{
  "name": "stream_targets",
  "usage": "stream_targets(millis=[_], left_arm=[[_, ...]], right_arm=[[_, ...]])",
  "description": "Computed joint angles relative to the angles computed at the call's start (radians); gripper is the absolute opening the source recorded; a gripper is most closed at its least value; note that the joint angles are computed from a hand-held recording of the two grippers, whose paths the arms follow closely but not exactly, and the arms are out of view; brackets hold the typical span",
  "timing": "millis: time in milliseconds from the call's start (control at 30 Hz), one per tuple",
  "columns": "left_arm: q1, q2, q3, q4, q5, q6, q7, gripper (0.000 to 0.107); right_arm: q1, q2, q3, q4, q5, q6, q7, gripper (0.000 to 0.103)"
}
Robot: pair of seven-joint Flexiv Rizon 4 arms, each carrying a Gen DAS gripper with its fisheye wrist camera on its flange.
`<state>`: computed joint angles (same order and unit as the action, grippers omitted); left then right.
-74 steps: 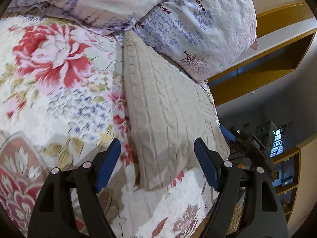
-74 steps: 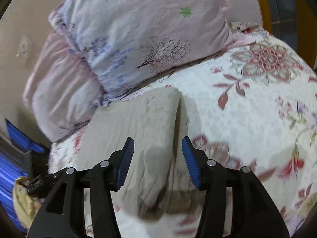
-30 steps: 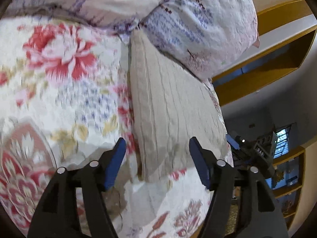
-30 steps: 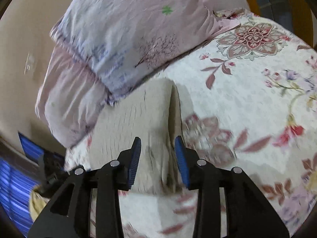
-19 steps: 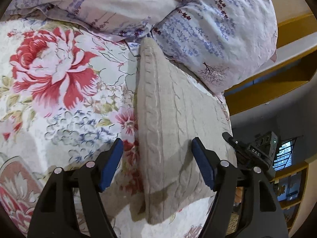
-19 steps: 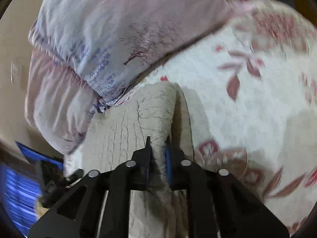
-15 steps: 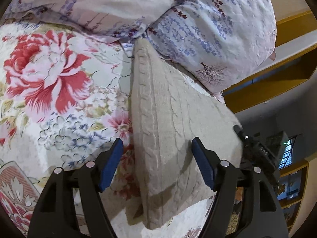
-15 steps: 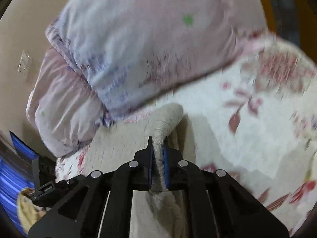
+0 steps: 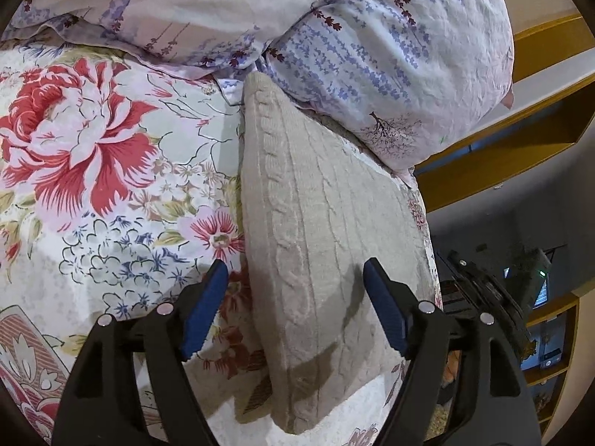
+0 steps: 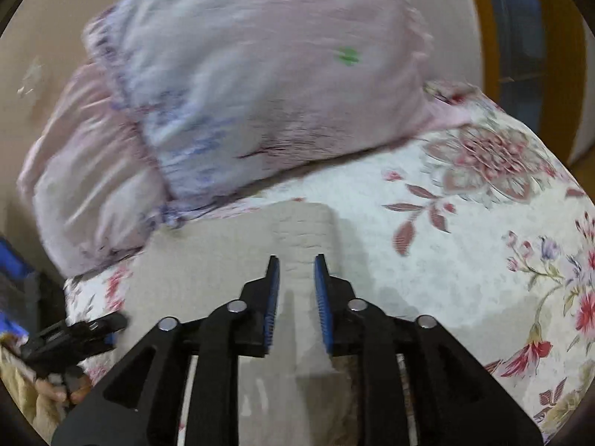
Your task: Fold small clothes
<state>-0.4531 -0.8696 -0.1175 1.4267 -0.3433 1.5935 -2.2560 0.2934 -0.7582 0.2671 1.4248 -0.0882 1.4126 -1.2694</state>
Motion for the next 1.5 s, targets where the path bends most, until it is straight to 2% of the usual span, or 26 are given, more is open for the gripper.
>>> stream_targets(millis=[33, 200, 300, 333, 367, 500, 600, 667, 700, 733, 967, 1200, 1333, 1500], left_arm=[[0.002, 0.005, -0.006, 0.01, 0.001, 0.005, 0.0, 0.075], [0.001, 0.002, -0.007, 0.005, 0.001, -0.001, 0.003, 0.076], [-0.003, -0.003, -0.001, -0.007, 0.004, -0.012, 0.006, 0.078], [-0.002, -0.006, -0.004, -0.012, 0.005, -0.014, 0.009, 0.078], [0.001, -0.009, -0.009, -0.018, 0.005, -0.015, 0.012, 0.078], [0.013, -0.022, -0.029, -0.034, 0.006, -0.017, 0.028, 0.079], [0.026, -0.032, -0.052, -0.044, 0.005, -0.013, 0.044, 0.079], [0.025, -0.033, -0.05, -0.048, 0.004, -0.011, 0.05, 0.079], [0.021, -0.035, -0.044, -0.051, 0.002, -0.01, 0.049, 0.079], [0.021, -0.036, -0.042, -0.054, 0.001, -0.009, 0.05, 0.08], [0.031, -0.048, -0.057, -0.068, -0.003, -0.008, 0.069, 0.08], [0.069, -0.068, -0.118, -0.079, -0.01, 0.005, 0.108, 0.08], [0.107, -0.088, -0.185, -0.083, -0.014, 0.027, 0.145, 0.08], [0.118, -0.1, -0.209, -0.089, -0.02, 0.048, 0.169, 0.08]], right_arm=[[-0.001, 0.003, 0.011, 0.002, -0.007, -0.011, -0.016, 0.032], [0.017, -0.001, 0.007, 0.002, -0.019, -0.057, -0.05, 0.037], [0.046, -0.025, -0.033, -0.023, -0.034, -0.161, -0.028, 0.04], [0.07, -0.026, -0.071, 0.0, -0.047, -0.12, -0.018, 0.04], [0.072, -0.024, -0.076, 0.025, -0.05, -0.07, -0.027, 0.04], [0.008, -0.026, 0.007, 0.022, -0.007, -0.079, -0.053, 0.04], [-0.025, -0.021, 0.051, -0.014, 0.038, -0.143, -0.065, 0.041], [-0.076, -0.02, 0.12, -0.039, 0.112, -0.141, -0.099, 0.057], [-0.097, -0.021, 0.146, -0.05, 0.15, -0.128, -0.113, 0.071], [-0.1, -0.02, 0.149, -0.058, 0.172, -0.122, -0.117, 0.073], [-0.142, -0.082, 0.177, -0.203, 0.311, -0.31, -0.125, 0.073], [-0.15, -0.129, 0.181, -0.302, 0.434, -0.44, -0.204, 0.072], [-0.143, -0.143, 0.166, -0.341, 0.491, -0.496, -0.249, 0.062], [-0.144, -0.154, 0.164, -0.372, 0.563, -0.537, -0.319, 0.054]])
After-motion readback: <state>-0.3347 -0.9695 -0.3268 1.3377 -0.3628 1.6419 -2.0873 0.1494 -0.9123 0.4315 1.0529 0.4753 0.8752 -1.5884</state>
